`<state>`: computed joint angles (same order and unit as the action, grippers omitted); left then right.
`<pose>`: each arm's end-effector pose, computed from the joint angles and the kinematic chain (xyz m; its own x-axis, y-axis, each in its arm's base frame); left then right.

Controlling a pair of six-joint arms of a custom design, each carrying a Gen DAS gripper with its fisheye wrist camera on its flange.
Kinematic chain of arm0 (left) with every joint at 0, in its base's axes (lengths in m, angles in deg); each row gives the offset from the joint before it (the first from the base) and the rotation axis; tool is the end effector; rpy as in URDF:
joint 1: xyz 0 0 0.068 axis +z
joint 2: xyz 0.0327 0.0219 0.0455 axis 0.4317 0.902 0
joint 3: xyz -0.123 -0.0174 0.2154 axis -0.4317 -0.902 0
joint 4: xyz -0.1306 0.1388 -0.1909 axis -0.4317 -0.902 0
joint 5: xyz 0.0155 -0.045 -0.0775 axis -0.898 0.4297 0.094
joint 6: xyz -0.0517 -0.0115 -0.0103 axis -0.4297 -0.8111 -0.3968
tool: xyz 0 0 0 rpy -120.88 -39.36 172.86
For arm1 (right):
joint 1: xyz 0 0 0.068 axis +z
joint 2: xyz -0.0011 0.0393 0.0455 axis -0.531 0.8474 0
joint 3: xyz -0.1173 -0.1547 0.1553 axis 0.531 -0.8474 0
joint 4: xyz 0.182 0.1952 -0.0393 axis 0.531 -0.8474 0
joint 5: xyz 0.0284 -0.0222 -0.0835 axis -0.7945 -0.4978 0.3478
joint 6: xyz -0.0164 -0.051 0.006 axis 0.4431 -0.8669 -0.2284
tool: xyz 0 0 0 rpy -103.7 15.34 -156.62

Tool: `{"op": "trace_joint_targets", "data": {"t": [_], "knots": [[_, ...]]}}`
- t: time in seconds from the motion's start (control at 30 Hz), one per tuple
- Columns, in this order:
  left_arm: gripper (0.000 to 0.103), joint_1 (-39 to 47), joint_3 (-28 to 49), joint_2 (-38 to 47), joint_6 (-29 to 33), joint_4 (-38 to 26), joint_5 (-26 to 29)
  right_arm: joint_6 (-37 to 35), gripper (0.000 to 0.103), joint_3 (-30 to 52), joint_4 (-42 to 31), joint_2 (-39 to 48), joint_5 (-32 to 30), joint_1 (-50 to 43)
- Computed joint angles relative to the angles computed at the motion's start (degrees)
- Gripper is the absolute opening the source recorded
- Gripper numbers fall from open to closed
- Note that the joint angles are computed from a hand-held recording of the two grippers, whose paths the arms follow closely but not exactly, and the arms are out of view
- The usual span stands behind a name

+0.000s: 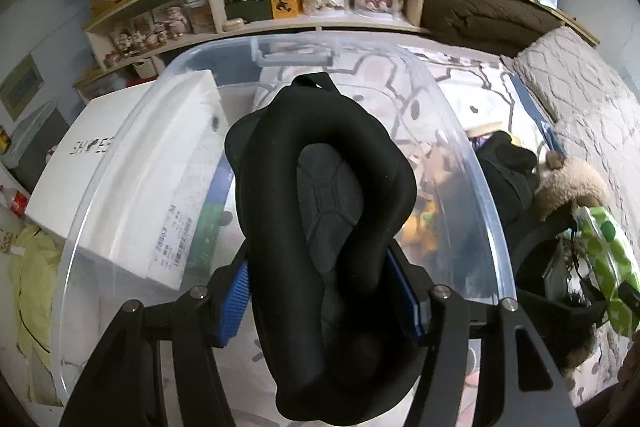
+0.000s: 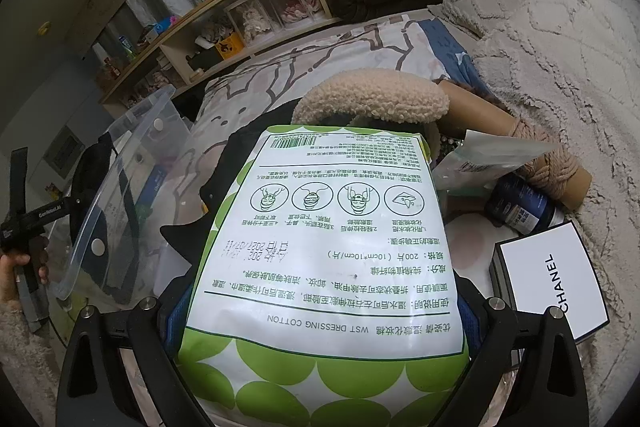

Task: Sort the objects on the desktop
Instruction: 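Release the black mask into the clear bin with the left tool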

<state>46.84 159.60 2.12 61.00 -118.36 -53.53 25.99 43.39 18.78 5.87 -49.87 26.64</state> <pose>0.2101 0.0731 0.3504 -0.8059 0.0978 -0.5840 0.0870 0.9951 0.0467 0.0892 0.1166 0.3267 -0.7564 0.2929 -0.5849 0.0827 0.9298 0.3586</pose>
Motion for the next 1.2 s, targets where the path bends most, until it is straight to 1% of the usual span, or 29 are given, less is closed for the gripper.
{"op": "trace_joint_targets", "data": {"t": [0.13,0.2,0.27,0.53,0.7,0.8,0.97,1.1,1.2], "knots": [[0.074,-0.4,0.5,0.3,-0.4,-0.6,-0.9,0.1,0.099,0.0,0.0,0.1,0.1,0.1],[0.080,-0.4,0.4,0.2,-0.4,-0.6,-1.0,0.1,0.099,0.0,0.0,0.2,0.1,0.1],[0.082,-0.4,0.3,0.2,-0.3,-0.5,-1.1,0.2,0.099,0.0,0.0,0.1,0.0,0.1],[0.083,-0.4,0.4,0.0,-0.5,-0.9,-1.8,-0.7,0.099,0.8,0.0,1.5,-0.1,0.0],[0.083,-0.4,0.2,-0.6,-0.7,-0.8,-1.4,0.5,0.099,3.7,-1.6,3.7,3.0,2.1],[0.083,-0.1,0.4,-1.1,-0.6,-1.5,0.4,0.5,0.099,5.9,-3.1,5.8,4.2,2.6],[0.083,-0.3,0.3,-2.2,-0.6,-1.7,1.8,2.6,0.099,9.4,-5.4,8.8,6.4,4.7],[0.083,2.2,1.2,-2.6,0.0,-3.4,6.3,2.9,0.099,13.0,-6.5,12.0,8.4,6.6],[0.083,3.6,1.6,-3.5,0.5,-3.8,7.8,2.8,0.099,15.8,-6.3,14.4,9.3,7.7]]}}
